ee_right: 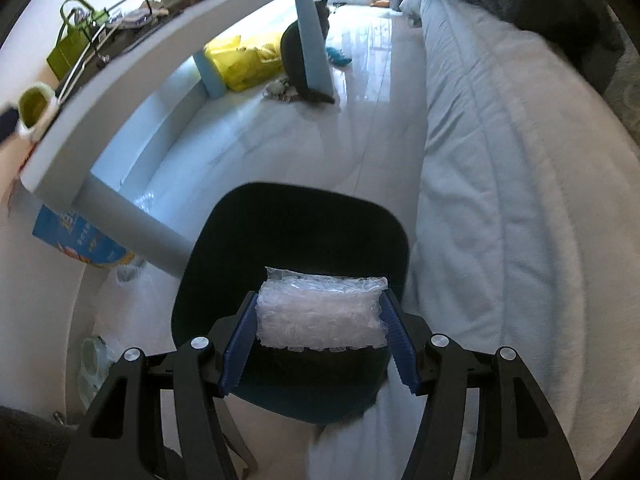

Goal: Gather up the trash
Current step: 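Open both tools to drop the sock ball and bag into the bin, then move both tools back over the bed toward the remaining trash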

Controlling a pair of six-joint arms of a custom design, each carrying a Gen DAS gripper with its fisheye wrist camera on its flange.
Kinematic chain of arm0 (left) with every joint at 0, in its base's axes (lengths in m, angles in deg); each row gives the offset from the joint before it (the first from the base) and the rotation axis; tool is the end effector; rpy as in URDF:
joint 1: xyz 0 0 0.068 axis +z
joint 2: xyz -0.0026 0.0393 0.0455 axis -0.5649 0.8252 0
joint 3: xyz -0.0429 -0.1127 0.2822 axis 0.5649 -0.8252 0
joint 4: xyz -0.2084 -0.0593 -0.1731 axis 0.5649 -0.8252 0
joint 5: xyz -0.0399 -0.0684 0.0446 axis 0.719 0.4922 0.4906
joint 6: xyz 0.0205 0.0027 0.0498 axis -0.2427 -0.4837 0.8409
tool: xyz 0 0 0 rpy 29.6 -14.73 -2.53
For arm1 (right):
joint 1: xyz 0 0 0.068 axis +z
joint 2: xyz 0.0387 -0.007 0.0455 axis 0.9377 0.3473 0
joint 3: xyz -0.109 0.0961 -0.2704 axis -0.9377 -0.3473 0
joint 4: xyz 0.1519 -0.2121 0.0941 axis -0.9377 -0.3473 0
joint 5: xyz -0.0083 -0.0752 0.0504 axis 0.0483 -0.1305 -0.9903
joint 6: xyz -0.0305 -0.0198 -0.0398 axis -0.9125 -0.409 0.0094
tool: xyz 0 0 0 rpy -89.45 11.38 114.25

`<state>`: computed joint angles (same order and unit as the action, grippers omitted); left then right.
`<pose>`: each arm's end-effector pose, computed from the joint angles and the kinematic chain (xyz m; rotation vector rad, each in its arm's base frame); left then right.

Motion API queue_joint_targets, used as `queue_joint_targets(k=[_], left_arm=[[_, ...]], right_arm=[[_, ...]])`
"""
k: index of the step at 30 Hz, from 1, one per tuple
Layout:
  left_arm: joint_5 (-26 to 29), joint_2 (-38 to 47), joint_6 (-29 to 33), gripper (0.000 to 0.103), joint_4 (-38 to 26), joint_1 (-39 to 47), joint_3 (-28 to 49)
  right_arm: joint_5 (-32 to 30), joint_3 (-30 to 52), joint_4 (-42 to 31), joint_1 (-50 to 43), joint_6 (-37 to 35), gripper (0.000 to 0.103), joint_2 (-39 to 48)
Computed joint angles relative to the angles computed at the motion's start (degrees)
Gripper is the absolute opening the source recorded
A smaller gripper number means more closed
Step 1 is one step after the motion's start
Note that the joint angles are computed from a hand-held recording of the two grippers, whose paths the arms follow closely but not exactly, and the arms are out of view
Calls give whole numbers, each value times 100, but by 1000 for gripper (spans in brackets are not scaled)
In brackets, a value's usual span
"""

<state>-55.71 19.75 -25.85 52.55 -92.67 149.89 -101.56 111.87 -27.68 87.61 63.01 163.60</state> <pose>0.1988 -0.2775 0.2815 -0.3305 2.2514 -0.1561 0.3117 0.1107 0.1671 -1.0447 2.5815 0.3539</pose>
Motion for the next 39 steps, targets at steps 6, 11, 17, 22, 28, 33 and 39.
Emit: queue_joint_targets(k=[6,11,17,22,28,33,39], left_arm=[[-121,-133,-34,51,-10,-108,37],[-248,-222,34,47,21,-145,163],[-326,-150,85,45,-20,-168,422],[-505,-53,92,45,-175,-196,719],[-551,161,140,45,-284,-191,1054],[-660,459,234,45,-447,-191,1481],[-690,824,412,45,-559,-176,1964]], right_arm=[[196,-176,217,130,-105,62,214],[211,-308,374,151,-258,64,415],[57,-405,284,188,-420,82,277],[-254,-343,58,79,-475,82,-38],[-707,-277,-254,-234,-733,82,-617],[-1084,-186,-381,-639,-1011,82,-959],[-1536,107,-701,-1238,-1324,82,-1144]])
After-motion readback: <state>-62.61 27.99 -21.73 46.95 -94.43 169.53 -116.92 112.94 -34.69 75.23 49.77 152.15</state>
